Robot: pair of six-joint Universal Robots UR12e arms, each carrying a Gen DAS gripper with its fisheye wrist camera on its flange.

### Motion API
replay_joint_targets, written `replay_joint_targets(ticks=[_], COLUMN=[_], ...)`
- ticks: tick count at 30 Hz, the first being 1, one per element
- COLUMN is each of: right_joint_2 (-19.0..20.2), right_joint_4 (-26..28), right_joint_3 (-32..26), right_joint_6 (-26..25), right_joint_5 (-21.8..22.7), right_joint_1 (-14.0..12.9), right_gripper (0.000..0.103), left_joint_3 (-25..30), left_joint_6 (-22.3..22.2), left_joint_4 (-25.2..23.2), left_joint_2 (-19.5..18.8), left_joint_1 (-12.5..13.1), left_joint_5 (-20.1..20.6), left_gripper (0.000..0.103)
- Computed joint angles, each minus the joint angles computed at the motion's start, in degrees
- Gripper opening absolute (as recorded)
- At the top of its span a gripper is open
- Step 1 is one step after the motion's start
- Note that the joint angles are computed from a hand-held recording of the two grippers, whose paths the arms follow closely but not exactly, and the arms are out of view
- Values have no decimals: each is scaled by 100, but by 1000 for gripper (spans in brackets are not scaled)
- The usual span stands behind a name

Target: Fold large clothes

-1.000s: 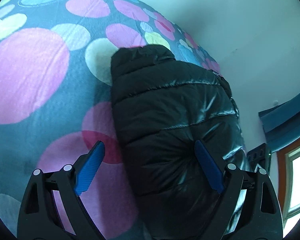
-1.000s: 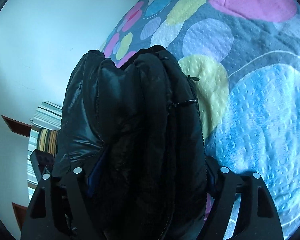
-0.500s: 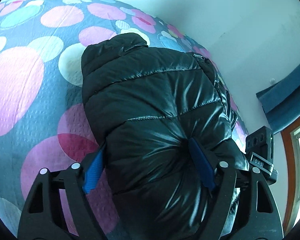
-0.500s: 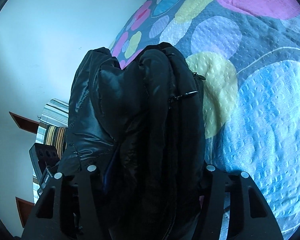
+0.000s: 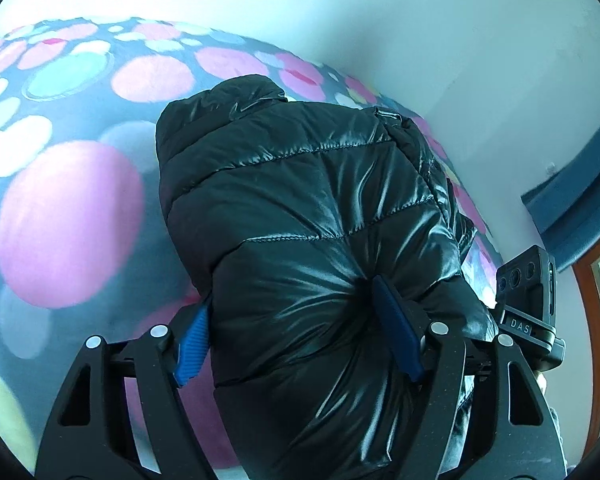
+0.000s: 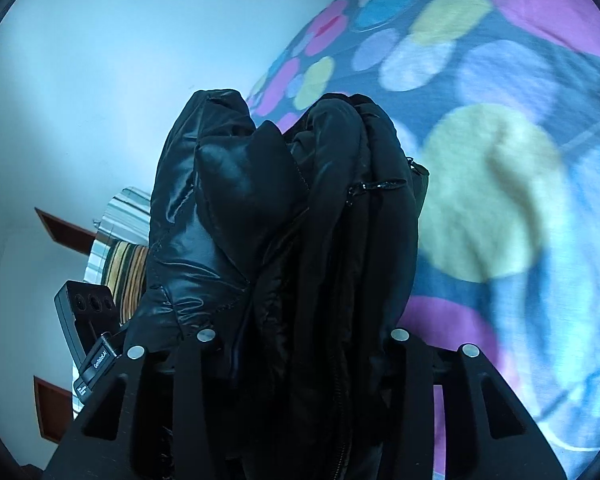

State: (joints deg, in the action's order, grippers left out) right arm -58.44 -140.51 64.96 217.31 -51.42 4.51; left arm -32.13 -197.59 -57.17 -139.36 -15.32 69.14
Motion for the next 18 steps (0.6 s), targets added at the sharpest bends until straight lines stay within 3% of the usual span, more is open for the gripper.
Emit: replay_joint_targets(ticks=[10,18], right_joint_2=[861,1718], right_joint_4=[372,977], right_joint_3=[-1403,-2862], right_joint_6=[-96,-83], right_joint_5=[372,458], right_joint_1=[289,470], right_gripper=[41,41], left_joint_3=[-220,450], left_joint_6=[-79,-96], left_joint_4=[205,-140], left_joint_2=[187,-189], left_joint_1=[324,558], left_joint_5=[320,334], left_gripper=[74,74])
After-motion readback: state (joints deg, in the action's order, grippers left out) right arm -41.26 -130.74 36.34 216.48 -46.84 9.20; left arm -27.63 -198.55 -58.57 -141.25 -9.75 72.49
